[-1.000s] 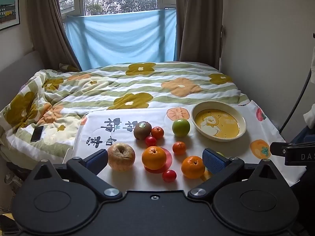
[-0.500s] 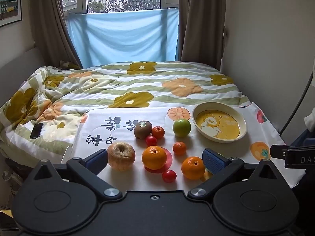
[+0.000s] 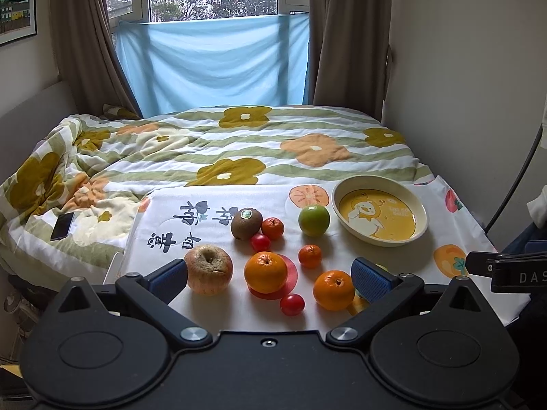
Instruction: Organize fruits
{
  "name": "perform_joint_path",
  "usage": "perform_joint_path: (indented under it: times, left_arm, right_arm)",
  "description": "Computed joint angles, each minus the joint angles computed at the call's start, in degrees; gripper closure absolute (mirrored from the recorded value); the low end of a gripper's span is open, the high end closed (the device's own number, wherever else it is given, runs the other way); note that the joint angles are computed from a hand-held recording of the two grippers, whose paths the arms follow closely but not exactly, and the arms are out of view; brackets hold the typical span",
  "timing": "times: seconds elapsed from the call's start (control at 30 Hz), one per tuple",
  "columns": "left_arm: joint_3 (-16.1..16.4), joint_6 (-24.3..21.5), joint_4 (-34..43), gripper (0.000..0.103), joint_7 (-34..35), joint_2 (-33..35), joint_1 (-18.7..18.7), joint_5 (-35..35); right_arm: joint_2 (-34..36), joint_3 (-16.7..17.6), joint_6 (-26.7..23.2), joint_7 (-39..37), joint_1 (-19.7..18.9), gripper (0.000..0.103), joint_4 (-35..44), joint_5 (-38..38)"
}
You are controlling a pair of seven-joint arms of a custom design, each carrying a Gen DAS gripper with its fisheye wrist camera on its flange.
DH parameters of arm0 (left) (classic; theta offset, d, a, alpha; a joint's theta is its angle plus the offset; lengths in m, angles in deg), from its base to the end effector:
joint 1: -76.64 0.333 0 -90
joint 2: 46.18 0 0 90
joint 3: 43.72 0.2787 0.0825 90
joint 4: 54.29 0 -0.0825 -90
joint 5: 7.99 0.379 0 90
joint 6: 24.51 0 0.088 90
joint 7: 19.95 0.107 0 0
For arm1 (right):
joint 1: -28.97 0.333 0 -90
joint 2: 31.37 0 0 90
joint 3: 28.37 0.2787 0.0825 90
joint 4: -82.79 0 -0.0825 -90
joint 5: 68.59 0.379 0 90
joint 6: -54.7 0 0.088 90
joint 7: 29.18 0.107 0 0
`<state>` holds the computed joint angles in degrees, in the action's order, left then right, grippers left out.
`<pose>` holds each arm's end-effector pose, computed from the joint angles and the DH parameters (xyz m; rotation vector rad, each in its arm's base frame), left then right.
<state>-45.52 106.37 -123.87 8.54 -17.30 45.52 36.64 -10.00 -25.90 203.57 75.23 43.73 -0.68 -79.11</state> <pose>0.6218 -0.3762 0.5264 -1.7988 1.5393 -0.7113 0.6722 0.2069 0.5293 -1.8745 1.5982 -0.6402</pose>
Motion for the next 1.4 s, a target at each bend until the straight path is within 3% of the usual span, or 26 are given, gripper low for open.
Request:
perform_joint_path:
  times: [1.4]
  left_arm:
    - [-0.32,0.18,-0.86,0.000,-1.31,-0.87,-0.24,0.79]
  right_arm:
    - [-1.00,0.21,0.81,-0.61,-0.31,0.000,-1.78,0.82]
